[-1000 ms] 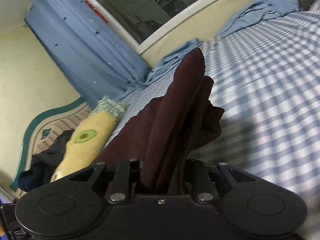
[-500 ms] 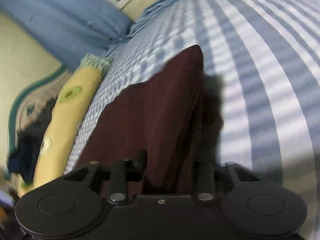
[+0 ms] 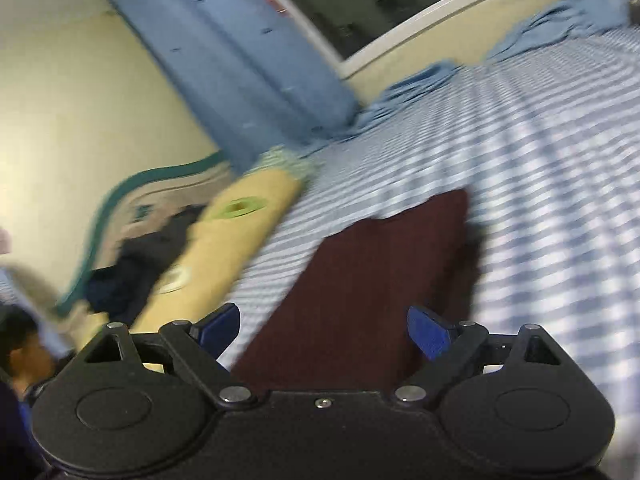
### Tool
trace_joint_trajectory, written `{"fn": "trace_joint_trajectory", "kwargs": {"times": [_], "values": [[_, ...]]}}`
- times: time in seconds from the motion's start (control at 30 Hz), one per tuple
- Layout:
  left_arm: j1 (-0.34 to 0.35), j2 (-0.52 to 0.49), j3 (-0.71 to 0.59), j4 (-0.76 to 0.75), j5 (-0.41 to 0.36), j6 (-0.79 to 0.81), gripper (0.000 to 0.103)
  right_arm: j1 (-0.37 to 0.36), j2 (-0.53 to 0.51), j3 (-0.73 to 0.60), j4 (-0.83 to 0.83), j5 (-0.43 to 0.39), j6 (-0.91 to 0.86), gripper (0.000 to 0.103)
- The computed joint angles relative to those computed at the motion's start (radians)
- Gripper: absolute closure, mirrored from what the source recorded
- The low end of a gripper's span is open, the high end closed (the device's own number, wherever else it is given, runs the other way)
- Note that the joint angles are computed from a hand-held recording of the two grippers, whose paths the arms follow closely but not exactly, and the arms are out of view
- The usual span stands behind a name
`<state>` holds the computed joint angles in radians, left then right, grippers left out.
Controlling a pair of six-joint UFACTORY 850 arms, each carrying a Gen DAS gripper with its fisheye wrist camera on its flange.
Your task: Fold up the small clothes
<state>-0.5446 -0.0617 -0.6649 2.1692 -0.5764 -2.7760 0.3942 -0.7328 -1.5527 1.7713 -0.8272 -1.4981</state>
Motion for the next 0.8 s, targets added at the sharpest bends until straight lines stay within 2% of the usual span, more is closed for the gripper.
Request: {"fn": "trace_joint_trajectory", "kwargs": {"times": [0.07, 0.17, 0.23, 0.3, 0.33, 0.4, 0.47, 0.53, 0.6, 0.67, 0.8], "values": [[0.01, -0.03, -0.036, 0.084, 0.024, -0.015, 0.015, 0.015, -0.015, 0.003, 0.003, -0.044, 0.044, 0.011], [0.007, -0.108, -0.098, 0.124, -0.004, 0.041, 0.015, 0.035, -0.051, -0.023, -0.011, -0.036, 0.115, 0.011], [0.011, -0.153, -0.135, 0.044, 0.008, 0.142, 0.015, 0.043, -0.071, -0.028, -0.009, -0.015, 0.128, 0.013], [0.039, -0.18, -0.154, -0.022, 0.099, 0.194, 0.017, 0.04, -0.067, 0.001, 0.013, -0.003, 0.086, 0.017], [0.039, -0.183, -0.147, -0.062, 0.099, 0.22, 0.019, 0.039, -0.067, 0.004, 0.018, 0.008, 0.067, 0.022], [0.008, -0.164, -0.118, -0.15, 0.023, 0.28, 0.019, 0.038, -0.063, 0.013, 0.017, 0.017, 0.056, 0.026], [-0.022, -0.118, -0.068, -0.199, -0.02, 0.291, 0.016, 0.034, -0.032, 0.048, 0.022, 0.029, 0.029, 0.022], [-0.064, -0.086, -0.035, -0.314, -0.092, 0.378, 0.013, 0.034, 0.034, 0.127, 0.073, 0.058, -0.098, 0.013], [-0.1, -0.076, -0.02, -0.417, -0.147, 0.482, 0.013, 0.037, 0.106, 0.216, 0.153, 0.106, -0.264, 0.01], [-0.115, -0.091, -0.026, -0.458, -0.166, 0.541, 0.013, 0.042, 0.16, 0.278, 0.186, 0.173, -0.33, 0.01], [-0.122, -0.145, -0.068, -0.465, -0.178, 0.603, 0.013, 0.035, 0.196, 0.345, 0.246, 0.205, -0.311, 0.011]]}}
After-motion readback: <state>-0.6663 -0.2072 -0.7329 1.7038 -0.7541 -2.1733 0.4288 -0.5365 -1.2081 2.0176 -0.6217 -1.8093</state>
